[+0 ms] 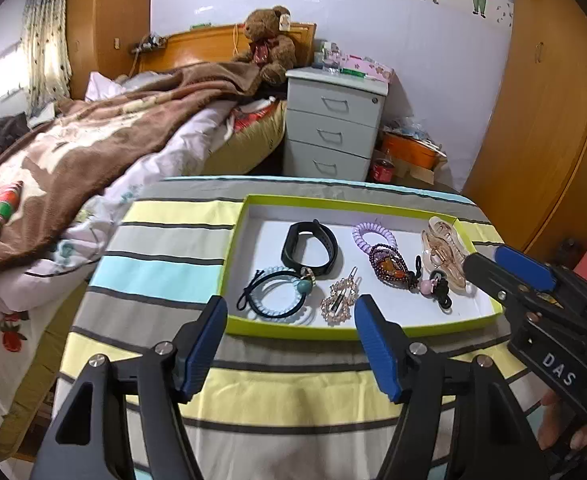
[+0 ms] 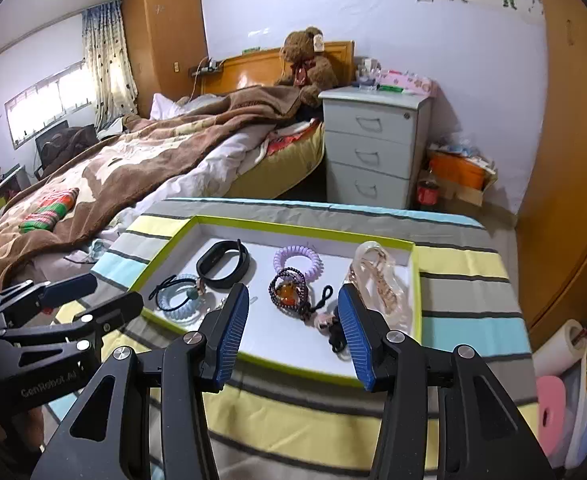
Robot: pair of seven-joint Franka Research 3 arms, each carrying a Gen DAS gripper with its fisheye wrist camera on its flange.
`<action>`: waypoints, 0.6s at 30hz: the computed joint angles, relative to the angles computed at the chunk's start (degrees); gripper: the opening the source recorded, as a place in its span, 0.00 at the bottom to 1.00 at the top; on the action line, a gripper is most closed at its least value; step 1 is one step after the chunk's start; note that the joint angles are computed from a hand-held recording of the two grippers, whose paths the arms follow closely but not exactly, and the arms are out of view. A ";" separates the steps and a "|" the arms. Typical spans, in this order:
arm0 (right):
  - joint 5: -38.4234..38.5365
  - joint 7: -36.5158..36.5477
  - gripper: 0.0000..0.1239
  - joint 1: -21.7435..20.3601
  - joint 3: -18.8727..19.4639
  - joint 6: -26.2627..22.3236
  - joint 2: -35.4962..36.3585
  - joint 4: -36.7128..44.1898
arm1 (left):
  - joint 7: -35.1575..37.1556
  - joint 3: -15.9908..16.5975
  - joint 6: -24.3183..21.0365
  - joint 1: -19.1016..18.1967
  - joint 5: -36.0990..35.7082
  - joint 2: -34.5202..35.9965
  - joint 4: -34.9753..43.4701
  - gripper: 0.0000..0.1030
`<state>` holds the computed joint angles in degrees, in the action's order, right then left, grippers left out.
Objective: Organize jewelry
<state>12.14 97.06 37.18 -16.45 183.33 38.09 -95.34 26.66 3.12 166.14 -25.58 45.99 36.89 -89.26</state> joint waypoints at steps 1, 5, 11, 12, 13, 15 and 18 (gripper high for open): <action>0.05 0.35 0.38 1.31 -1.28 0.73 -0.50 -1.13 | -1.80 1.39 0.16 -1.21 1.26 -0.89 -1.05 0.68; 1.94 0.02 0.38 5.72 -4.97 3.94 -3.09 -6.07 | -8.89 4.56 0.52 -4.22 7.93 -4.01 -4.45 0.72; 8.50 -2.20 0.38 11.94 -9.48 7.87 -5.75 -11.82 | -18.82 5.24 -1.00 -5.59 18.24 -7.66 -8.03 0.77; 9.82 -2.64 0.38 13.32 -10.66 8.20 -5.80 -12.45 | -19.77 4.91 -1.30 -5.44 19.46 -8.20 -8.65 0.77; 11.11 -3.16 0.38 14.63 -11.72 8.64 -5.98 -13.26 | -21.72 4.98 -1.41 -5.61 21.41 -8.84 -9.46 0.77; 13.84 -4.01 0.38 16.79 -13.28 9.30 -6.32 -14.67 | -23.78 4.18 -1.78 -5.25 23.72 -9.55 -10.36 0.77; 17.07 -5.80 0.38 18.39 -13.88 10.78 -7.18 -16.76 | -26.01 2.59 -2.36 -4.31 26.35 -10.33 -11.52 0.79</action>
